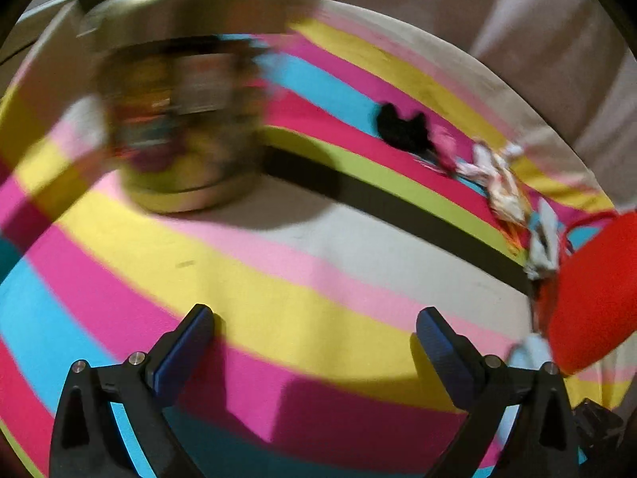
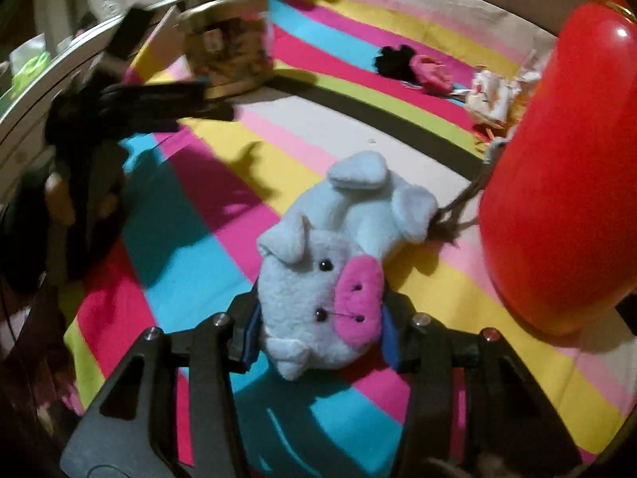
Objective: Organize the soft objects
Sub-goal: 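Grasp the pink fuzzy ball with the left gripper while the right gripper holds the pig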
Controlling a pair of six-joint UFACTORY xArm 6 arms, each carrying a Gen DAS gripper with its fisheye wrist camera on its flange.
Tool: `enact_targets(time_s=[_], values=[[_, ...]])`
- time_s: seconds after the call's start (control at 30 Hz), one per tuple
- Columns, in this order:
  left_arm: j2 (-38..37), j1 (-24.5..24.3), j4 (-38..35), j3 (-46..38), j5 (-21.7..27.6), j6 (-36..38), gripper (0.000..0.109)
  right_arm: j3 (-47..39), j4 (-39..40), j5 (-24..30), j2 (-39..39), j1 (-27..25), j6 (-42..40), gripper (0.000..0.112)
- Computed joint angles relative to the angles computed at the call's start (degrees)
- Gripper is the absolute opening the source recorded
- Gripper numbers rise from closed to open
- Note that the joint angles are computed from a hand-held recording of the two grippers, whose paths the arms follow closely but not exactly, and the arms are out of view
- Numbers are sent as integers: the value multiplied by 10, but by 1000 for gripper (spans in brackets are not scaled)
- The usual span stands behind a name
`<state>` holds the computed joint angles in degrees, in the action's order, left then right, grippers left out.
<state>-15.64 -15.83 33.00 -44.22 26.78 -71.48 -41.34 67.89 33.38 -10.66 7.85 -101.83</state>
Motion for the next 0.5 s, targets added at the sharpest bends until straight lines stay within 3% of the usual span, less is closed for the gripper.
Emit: enact_targets(time_s=[0.1,0.23,0.4,0.5], values=[[81,1,-83,-80,-19,87,103,12,1,-17,-15,12,-7,52],[195,7,-126,-208,-24,154,103,18,-6,-3,-22,2,-6,54],[346,20,-320,-381,-56,299,102,26,-10,-8,-33,6,4,56],[417,23,-375,-469,-54,315,94,26,-6,-9,-30,9,5,58]])
